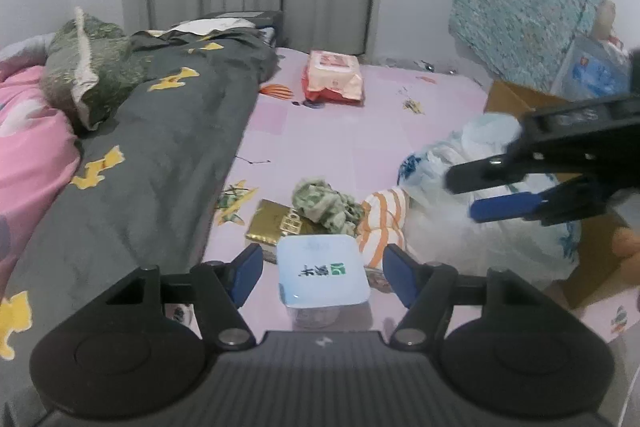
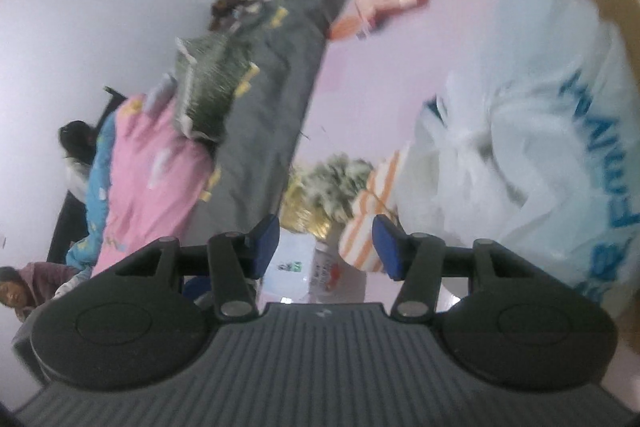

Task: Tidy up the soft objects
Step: 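Reach the right tool to the white cup and grasp its rim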

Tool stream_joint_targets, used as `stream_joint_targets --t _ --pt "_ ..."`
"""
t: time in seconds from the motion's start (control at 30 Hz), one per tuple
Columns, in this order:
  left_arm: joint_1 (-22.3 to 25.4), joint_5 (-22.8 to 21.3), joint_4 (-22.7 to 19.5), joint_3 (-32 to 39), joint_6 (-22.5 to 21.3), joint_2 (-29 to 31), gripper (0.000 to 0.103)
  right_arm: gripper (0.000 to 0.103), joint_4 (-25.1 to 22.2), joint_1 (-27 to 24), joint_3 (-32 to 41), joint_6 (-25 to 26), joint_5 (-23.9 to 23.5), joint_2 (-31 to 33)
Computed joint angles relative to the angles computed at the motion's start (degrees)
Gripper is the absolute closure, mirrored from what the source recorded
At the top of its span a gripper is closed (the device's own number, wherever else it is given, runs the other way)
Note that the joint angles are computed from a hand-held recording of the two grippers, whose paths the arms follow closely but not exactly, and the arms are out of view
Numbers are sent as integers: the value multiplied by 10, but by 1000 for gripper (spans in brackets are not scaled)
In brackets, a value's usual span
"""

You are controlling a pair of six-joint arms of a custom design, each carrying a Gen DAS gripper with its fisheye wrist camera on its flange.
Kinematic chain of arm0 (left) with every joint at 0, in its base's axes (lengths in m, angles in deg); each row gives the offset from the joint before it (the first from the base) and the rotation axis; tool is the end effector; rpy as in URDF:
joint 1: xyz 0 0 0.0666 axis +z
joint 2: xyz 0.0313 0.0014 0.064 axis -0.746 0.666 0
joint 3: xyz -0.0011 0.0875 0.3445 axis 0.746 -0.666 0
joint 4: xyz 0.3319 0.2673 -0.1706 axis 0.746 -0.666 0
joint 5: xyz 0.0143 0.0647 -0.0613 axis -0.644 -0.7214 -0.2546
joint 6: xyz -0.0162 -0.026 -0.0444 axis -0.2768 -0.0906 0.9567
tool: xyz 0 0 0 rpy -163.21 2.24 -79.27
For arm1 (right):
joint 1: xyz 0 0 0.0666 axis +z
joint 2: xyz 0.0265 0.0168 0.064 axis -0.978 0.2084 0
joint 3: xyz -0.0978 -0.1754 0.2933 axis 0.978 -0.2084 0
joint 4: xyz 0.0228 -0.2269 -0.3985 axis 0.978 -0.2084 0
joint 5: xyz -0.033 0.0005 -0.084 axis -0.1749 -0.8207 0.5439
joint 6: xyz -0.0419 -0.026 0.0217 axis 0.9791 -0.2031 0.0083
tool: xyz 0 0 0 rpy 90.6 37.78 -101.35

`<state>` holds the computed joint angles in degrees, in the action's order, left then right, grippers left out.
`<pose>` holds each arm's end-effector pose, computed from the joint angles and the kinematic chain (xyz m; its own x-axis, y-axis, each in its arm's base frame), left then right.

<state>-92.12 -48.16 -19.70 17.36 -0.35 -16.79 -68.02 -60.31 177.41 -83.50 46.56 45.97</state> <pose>0.3594 -0.3146 0.4853 -0.6252 -0.2494 -0.7395 -0.3160 0.9473 -0.0524 0.5574 0.2023 0.4871 -0.9228 -0.1238 -0.3649 -0.3560 0.6368 0.6840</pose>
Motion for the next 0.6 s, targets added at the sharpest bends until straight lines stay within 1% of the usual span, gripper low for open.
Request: stream_joint_targets --t 0.07,0.13,0.27,0.37,0.43,0.5,0.6 --pt "1 7 6 -2 -15 8 35 52 0 6 -7 -11 10 2" --pt "3 8 2 -2 -23 18 35 52 0 13 -13 -24 12 8" --pt "-4 -17 -6 -7 -41 25 35 52 -6 19 -14 -24 -31 19" --pt "-1 -12 -11 -14 -36 24 34 52 -20 30 1 -21 -48 36" --pt "2 -5 4 -25 -34 17 33 52 -28 39 14 -17 -47 49" --pt "9 9 27 -37 -46 11 30 52 -27 48 19 -21 -38 58" --pt "10 15 44 -45 -65 6 31 52 -33 56 24 -30 -38 69"
